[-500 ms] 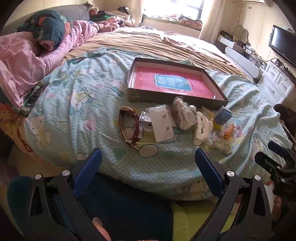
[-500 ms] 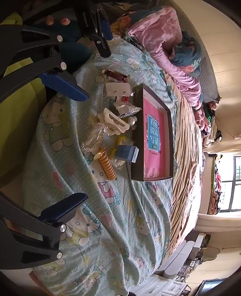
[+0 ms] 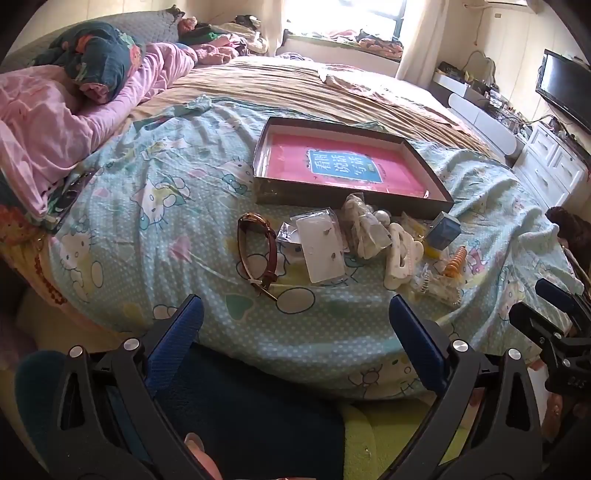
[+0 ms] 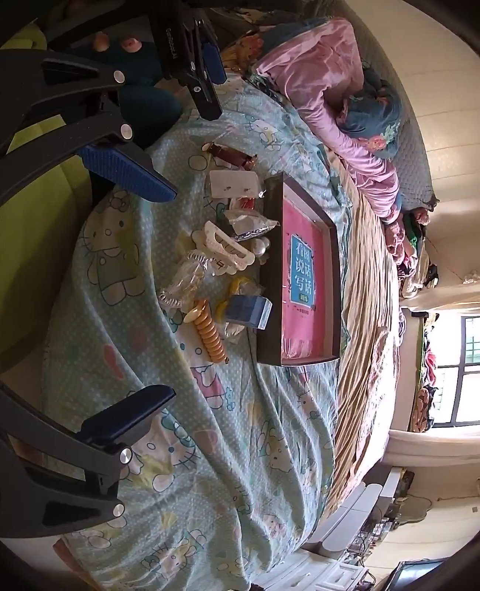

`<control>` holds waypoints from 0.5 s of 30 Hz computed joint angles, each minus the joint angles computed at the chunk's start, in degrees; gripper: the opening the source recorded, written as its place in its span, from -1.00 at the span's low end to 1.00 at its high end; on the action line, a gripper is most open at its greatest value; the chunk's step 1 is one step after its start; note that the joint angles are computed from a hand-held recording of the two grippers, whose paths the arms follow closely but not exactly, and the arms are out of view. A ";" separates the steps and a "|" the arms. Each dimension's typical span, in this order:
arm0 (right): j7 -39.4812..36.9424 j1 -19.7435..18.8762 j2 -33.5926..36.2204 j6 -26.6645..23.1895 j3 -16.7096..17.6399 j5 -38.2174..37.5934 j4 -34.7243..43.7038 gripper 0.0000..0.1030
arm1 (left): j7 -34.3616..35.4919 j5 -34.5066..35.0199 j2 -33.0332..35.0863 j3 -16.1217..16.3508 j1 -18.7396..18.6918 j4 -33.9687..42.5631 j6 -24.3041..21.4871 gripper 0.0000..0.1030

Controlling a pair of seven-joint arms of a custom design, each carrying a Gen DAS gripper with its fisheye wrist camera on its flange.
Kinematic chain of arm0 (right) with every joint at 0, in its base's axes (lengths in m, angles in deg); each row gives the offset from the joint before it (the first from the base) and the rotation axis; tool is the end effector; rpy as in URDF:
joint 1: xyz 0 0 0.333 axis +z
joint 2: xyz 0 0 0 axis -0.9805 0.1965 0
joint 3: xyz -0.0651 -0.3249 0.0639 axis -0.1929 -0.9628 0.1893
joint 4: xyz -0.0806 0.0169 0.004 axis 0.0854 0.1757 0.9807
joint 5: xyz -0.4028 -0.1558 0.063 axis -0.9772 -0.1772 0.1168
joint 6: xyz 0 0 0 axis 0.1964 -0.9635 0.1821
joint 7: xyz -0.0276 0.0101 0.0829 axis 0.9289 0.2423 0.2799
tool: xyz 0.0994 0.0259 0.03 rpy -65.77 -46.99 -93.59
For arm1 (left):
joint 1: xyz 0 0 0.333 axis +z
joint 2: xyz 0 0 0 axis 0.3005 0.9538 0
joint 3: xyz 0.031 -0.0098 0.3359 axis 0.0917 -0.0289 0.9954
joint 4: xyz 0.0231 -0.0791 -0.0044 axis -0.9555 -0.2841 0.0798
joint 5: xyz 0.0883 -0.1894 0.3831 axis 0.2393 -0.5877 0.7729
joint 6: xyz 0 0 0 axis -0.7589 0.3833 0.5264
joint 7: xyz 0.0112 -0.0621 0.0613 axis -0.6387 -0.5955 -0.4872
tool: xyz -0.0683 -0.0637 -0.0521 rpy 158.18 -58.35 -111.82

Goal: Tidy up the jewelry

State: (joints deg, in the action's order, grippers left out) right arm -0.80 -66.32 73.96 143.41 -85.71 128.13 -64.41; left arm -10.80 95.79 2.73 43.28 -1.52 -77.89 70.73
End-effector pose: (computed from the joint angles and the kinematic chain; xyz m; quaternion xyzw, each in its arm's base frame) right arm 0.5648 0.0989 0.4485 -0.7503 0.5474 -0.1738 0.3273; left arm 0.5546 -0.3586 0.4403 -0.7166 0.6046 -0.2681 0.2217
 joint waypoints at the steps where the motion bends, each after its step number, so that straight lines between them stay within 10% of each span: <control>1: 0.02 0.09 0.04 0.21 0.09 0.03 0.02 0.91 | 0.24 -0.16 0.10 -0.06 -0.04 0.29 -0.20 0.82; 15: -3.12 0.63 -0.67 0.82 -0.14 2.97 -0.42 0.91 | -0.20 0.76 -0.36 -0.14 -0.28 0.23 -0.64 0.82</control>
State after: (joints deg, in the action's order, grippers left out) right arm -3.92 -65.69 73.29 144.23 -85.85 131.10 -64.83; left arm -10.99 96.54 2.37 43.14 -1.80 -77.65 70.09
